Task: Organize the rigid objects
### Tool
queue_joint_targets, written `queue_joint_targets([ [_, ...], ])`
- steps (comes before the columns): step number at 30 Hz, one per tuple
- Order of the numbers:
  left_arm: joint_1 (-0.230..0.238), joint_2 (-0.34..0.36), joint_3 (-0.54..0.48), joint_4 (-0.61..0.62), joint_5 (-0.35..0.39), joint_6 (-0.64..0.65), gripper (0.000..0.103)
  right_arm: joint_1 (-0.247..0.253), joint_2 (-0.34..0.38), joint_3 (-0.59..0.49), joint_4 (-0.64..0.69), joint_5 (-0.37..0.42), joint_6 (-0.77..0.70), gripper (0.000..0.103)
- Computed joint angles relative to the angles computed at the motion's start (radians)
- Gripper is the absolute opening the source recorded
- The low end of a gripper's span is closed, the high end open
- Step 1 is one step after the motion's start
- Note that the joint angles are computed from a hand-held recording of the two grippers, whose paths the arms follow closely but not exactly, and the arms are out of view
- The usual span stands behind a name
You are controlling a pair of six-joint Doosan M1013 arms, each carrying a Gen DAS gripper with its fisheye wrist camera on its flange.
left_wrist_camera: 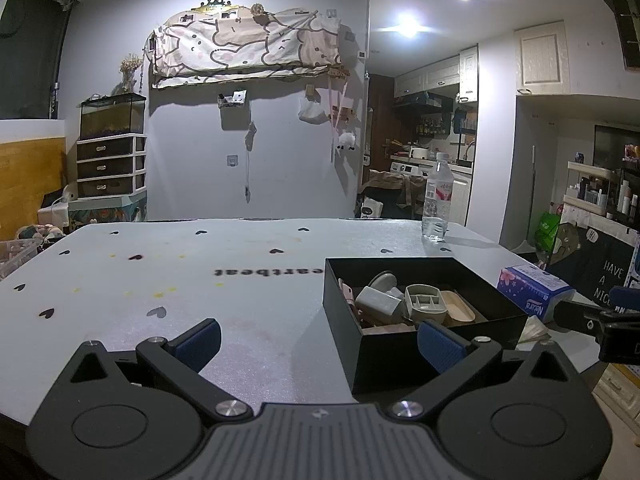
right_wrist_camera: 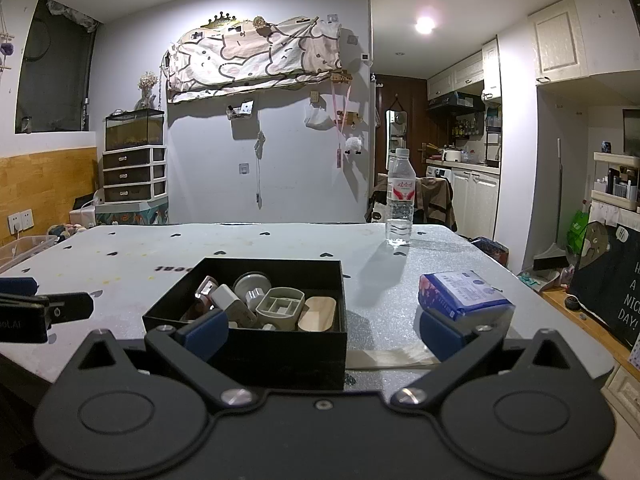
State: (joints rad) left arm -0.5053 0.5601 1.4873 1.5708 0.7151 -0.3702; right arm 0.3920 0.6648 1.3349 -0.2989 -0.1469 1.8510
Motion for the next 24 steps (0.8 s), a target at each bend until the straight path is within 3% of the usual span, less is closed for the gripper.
queue_joint_targets([
  [24,-0.003,-0.004,0.004,0.003,0.001,0.005,0.103,-0.001,-0.001,0.002,-0.009,-0.001,0.012,0.103],
])
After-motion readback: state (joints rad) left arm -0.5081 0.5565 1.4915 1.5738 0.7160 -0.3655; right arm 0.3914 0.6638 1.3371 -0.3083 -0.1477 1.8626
